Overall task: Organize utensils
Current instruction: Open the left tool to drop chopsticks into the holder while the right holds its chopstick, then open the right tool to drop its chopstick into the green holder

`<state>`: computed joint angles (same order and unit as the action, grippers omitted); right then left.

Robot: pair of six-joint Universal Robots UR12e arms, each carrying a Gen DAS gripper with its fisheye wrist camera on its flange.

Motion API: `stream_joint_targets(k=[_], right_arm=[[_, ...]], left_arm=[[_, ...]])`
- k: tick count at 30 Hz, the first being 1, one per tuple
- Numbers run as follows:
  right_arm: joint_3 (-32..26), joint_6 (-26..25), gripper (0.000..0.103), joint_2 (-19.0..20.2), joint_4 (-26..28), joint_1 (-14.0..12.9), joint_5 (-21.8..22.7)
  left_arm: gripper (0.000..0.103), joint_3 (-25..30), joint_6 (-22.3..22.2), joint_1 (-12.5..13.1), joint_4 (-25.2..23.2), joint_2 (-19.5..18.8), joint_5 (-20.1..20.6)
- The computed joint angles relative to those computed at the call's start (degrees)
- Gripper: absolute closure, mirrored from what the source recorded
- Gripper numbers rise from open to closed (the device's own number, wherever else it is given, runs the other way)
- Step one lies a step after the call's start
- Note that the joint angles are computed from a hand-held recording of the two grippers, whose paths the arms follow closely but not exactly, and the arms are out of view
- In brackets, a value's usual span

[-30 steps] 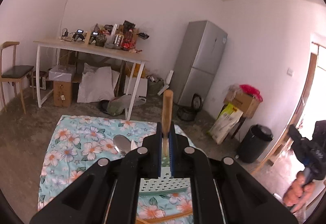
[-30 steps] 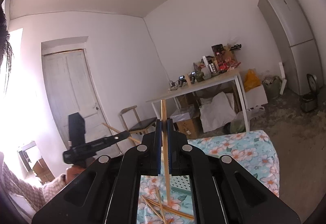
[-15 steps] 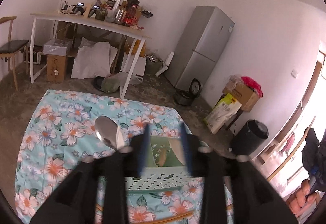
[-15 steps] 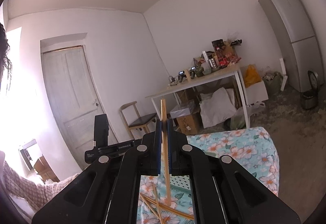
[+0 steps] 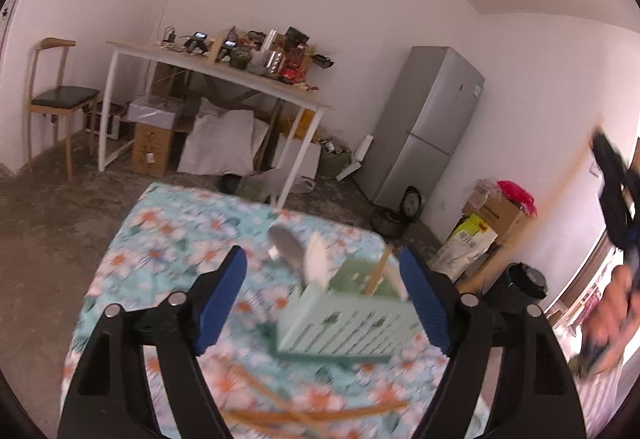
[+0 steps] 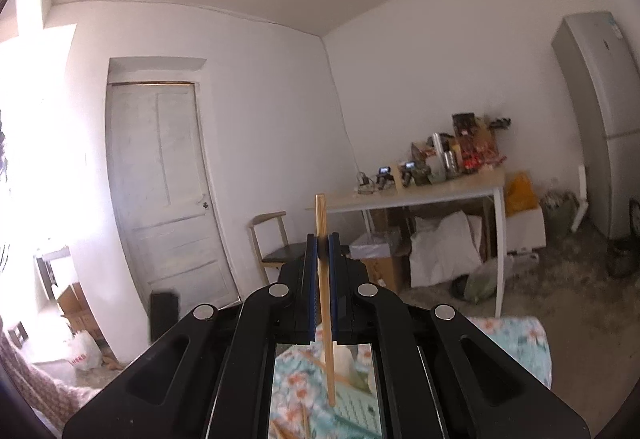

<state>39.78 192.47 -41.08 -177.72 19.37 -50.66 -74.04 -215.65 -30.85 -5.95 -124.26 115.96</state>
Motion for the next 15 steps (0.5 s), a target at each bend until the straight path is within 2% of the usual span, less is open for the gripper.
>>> stream_joint_targets(k=[4, 7, 10, 15], right_arm=[[-6.5, -6.3, 0.100, 3.2, 5.8, 1.6, -2.9], [-11.0, -12.6, 0.100, 5.7, 11.0, 2.9, -4.6], [-11.6, -20.5, 0.100, 6.3, 14.5, 4.3, -9.0], [-9.4, -31.2, 0.100, 5.8, 16.4, 6.2, -15.3]], left_arm=[[0.018, -4.3, -2.4, -0.3, -0.9, 1.7, -0.5], [0.015, -6.8, -4.8, -0.7, -3.5, 2.6, -0.6], [0.011, -9.0, -6.6, -1.0, -4.6, 3.2, -0.9], [0.008, -12.0, -8.4, -1.1, -4.9, 4.0, -2.2]])
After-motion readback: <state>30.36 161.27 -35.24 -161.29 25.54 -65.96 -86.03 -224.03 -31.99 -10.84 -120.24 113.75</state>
